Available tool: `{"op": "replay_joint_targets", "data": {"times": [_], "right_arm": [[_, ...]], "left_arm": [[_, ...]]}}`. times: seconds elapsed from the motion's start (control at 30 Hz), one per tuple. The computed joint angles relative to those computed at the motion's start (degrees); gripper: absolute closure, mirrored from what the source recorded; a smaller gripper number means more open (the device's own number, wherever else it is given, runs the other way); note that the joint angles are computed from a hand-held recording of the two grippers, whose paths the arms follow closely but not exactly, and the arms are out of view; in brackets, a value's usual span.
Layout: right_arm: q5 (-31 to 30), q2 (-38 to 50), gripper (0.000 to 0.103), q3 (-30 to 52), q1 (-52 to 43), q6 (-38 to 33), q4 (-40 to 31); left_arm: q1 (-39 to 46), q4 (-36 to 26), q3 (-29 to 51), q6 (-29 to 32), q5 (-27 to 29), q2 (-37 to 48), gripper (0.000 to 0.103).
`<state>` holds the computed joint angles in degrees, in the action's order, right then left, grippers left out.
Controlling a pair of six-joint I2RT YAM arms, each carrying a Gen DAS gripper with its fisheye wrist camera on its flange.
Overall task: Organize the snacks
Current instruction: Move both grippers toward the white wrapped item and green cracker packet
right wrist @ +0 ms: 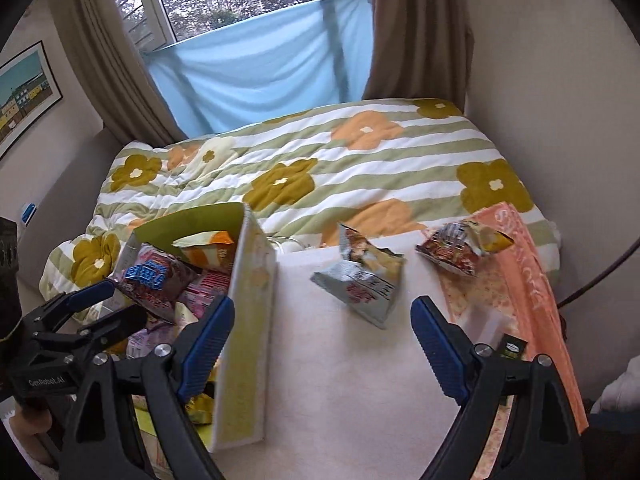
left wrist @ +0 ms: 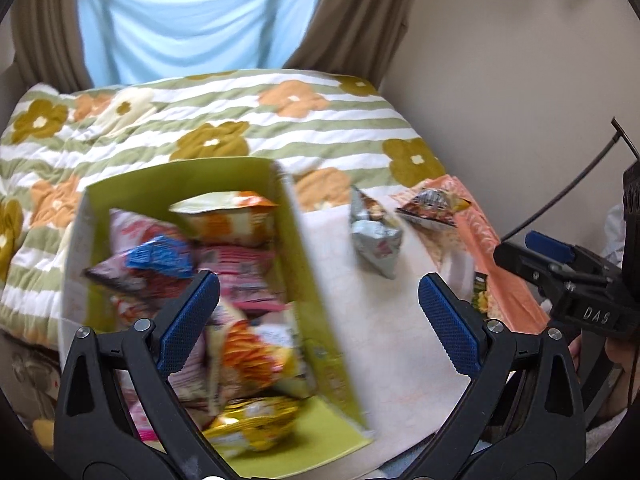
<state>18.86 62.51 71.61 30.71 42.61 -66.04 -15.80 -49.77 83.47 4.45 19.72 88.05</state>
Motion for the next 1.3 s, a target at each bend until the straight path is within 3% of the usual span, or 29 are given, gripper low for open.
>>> {"op": "replay_joint_targets", "data": {"times": [0.23, 0.43, 0.63, 0.8, 1.03, 1.13, 1.3], "right_arm": [[-2.23, -13.54, 0.015, -9.03, -13.65, -9.58, -8.97], [-11.16, -23.00, 0.015, -19.38, -33.11, -24.44, -8.29], [-18.24, -28.01, 0.015, -29.24, -47.96, -33.70, -6.62], [-16.83, -29.01, 0.015, -36.00, -48.44, -31.36, -3.23], [-13.80, -27.78, 0.015, -40.45, -48.51, -27.12, 1.60], [-12.05, -25.36, 0.015, -41.56, -46.26, -24.55, 3.98], [-10.23, -21.56, 0.015, -42.14, -43.94, -21.66, 6.79]], "left_arm": [[-16.57, 2.39, 5.60, -7.95, -7.14, 6.15, 0.004], [-28.16, -0.15, 17.48, -10.50, -10.29, 19.67, 0.004], [-35.03, -6.78, 32.72, -8.61, -12.58, 36.04, 0.004], [-37.76, -13.18, 45.45, -5.84, -13.20, 49.15, 0.004], [-38.39, -17.62, 56.89, -4.19, -13.00, 60.58, 0.004], [-37.95, -18.34, 58.75, -3.33, -12.38, 62.80, 0.004], [-37.55, -17.09, 57.39, -1.98, -11.17, 63.16, 0.016]]}}
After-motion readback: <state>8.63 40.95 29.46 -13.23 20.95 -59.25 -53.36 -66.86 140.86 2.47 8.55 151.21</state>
